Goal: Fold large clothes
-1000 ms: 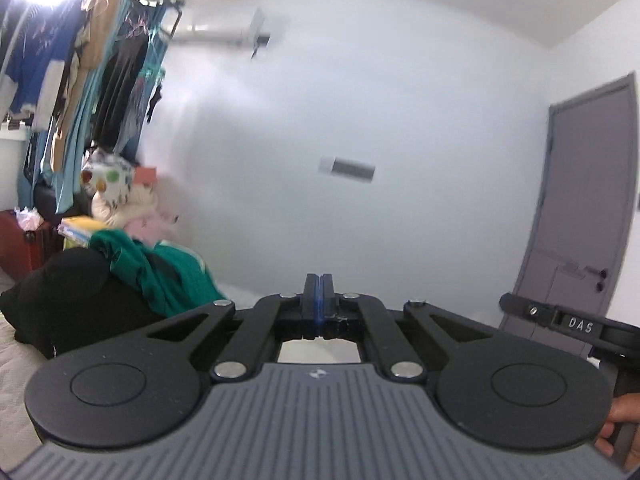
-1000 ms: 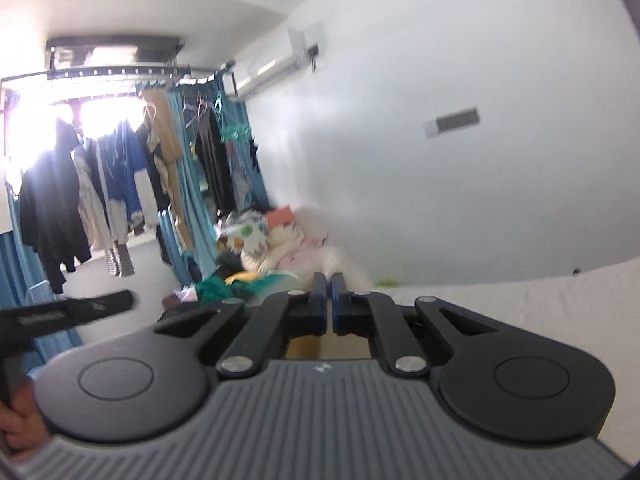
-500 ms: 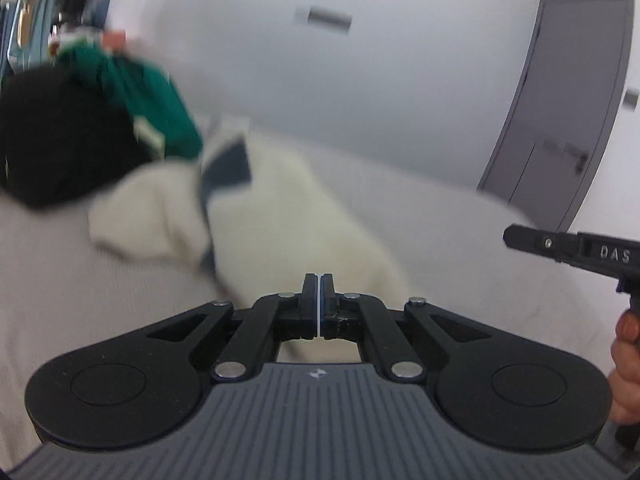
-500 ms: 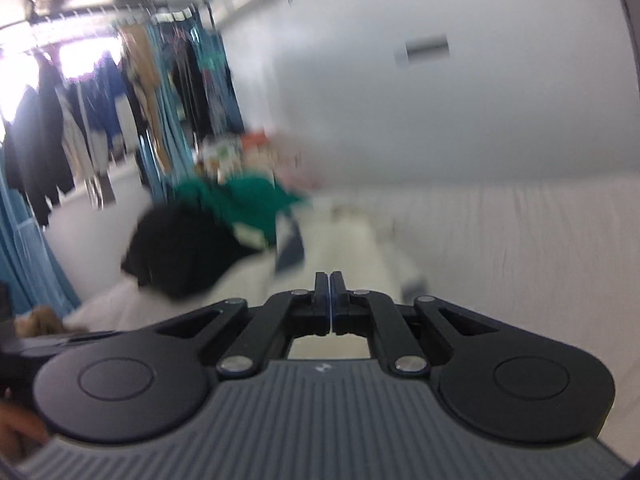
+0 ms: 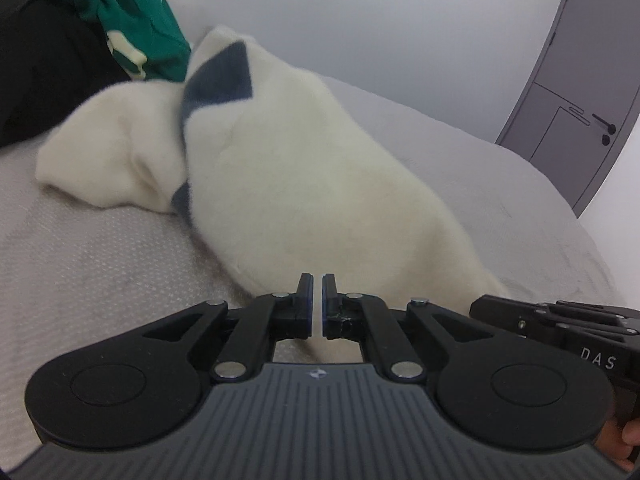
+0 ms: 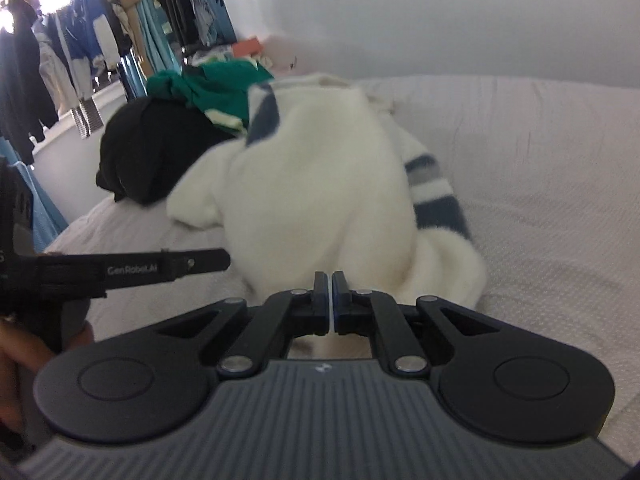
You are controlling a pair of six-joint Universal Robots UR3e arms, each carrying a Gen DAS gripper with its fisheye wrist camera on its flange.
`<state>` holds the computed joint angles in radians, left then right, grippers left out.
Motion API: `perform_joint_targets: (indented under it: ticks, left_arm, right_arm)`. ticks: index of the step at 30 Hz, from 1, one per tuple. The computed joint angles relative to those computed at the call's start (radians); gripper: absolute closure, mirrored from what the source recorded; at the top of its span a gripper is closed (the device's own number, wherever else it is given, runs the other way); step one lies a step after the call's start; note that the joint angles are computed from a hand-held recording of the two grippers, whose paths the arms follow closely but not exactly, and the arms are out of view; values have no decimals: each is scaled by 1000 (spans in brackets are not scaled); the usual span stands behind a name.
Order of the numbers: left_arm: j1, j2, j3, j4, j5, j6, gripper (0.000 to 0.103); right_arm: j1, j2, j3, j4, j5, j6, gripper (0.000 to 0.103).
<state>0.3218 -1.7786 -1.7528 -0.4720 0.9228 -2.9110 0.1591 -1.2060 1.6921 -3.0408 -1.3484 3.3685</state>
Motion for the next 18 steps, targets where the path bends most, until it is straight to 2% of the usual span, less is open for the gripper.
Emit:
perform_joint_targets:
  ticks: [1, 2, 3, 5, 6, 7, 8, 10, 12, 18]
  left_arm:
    - [5, -29, 16, 1, -29, 28, 94]
    - [-10, -99, 74, 28, 5, -27, 89]
    - [-7, -128, 95, 30, -2, -1, 85]
    - [-4, -164, 129, 34, 6, 2, 61]
    - [2, -174, 135, 42, 1, -6, 56]
    - [8, -185, 138, 62, -4, -15, 53]
    - [9, -226, 174, 81, 2, -24, 51]
    - [17, -234, 174, 102, 1, -32, 50]
    - [31, -249, 189, 95, -16, -45, 50]
    - [59, -221, 158, 108, -49, -61, 48]
  right_arm:
    - [-3, 8, 3, -6, 5, -2, 97]
    - [-4, 25, -12, -4, 5, -5, 98]
    - [-2, 40, -29, 3, 3, -13, 99]
    - [-1, 64, -63, 18, 12, -29, 94]
    - [1, 77, -81, 23, 17, -38, 89]
    - [1, 86, -94, 26, 26, -48, 79]
    - [1, 96, -104, 27, 39, -57, 74]
    - [-1, 106, -109, 16, 74, -65, 52]
    - [5, 108, -109, 7, 87, -72, 43]
    - [38, 84, -87, -34, 29, -100, 35]
